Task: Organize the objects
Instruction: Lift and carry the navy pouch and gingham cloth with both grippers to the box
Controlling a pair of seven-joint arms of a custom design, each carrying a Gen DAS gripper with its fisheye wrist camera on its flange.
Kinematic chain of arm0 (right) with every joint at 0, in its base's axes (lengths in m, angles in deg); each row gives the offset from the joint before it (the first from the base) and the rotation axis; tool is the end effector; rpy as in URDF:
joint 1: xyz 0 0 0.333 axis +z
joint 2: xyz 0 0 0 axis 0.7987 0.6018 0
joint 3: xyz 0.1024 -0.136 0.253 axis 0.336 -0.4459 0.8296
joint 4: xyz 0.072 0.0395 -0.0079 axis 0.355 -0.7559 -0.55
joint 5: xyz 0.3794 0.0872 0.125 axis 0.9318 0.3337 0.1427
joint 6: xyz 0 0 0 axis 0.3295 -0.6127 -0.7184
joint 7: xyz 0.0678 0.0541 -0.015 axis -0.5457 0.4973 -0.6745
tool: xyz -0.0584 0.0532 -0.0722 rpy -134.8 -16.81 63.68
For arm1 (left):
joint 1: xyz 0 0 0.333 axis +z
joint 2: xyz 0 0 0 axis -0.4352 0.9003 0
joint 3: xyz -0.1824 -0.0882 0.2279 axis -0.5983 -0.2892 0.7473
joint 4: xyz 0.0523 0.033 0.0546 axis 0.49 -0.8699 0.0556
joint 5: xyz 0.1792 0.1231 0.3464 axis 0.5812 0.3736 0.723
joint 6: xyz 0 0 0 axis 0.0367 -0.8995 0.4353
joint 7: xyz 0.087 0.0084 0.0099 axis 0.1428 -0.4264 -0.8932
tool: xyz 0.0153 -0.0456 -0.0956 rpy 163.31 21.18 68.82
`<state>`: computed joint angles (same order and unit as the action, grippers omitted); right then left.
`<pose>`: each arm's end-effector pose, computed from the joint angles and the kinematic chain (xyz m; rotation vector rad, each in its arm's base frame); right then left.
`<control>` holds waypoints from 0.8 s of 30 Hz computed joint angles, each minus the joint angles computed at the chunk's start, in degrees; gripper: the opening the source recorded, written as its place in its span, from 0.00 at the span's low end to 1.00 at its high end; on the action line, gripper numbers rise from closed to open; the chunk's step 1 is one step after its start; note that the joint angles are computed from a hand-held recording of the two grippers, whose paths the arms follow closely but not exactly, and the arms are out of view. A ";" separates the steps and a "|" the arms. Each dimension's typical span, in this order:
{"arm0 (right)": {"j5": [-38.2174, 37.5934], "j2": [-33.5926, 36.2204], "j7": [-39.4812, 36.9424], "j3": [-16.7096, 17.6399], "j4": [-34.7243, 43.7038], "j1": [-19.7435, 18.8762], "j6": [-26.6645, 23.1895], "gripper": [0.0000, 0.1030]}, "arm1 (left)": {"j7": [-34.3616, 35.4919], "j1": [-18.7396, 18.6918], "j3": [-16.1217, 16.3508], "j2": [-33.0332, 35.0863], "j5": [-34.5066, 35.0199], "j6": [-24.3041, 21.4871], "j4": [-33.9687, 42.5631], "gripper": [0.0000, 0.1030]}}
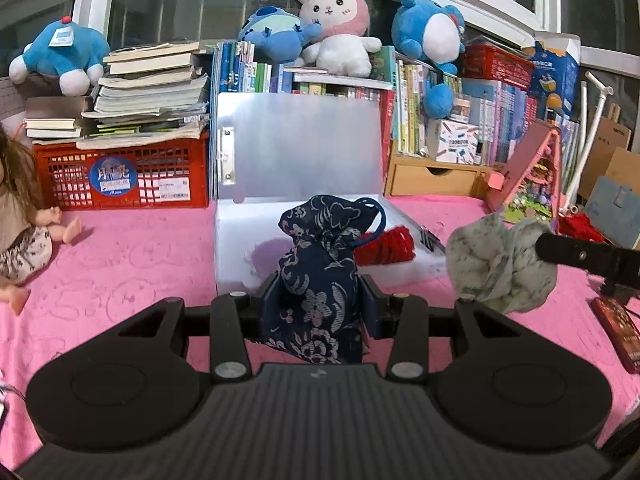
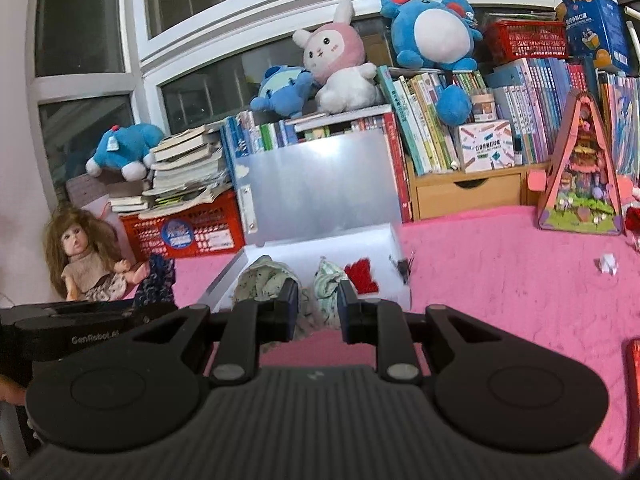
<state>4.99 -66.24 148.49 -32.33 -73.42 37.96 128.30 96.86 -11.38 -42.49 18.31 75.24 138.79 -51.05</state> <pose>0.3879 0.2588 0.5255 -1.4128 1.3670 -0.7204 0.4243 -0.2820 0.5313 -1.4310 1.7207 -1.1797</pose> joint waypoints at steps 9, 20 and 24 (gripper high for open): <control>-4.49 5.79 1.12 1.95 9.21 -8.48 -3.65 0.24 | -0.29 -0.23 1.73 10.04 4.55 -5.48 11.46 0.46; -14.05 13.40 7.18 5.76 20.71 -18.37 -8.34 0.24 | 2.66 -7.57 8.32 21.51 5.95 -14.70 26.33 0.46; -19.52 14.61 11.04 12.59 25.34 -27.26 -10.33 0.24 | 1.76 -10.97 10.47 26.28 8.83 -20.32 32.36 0.46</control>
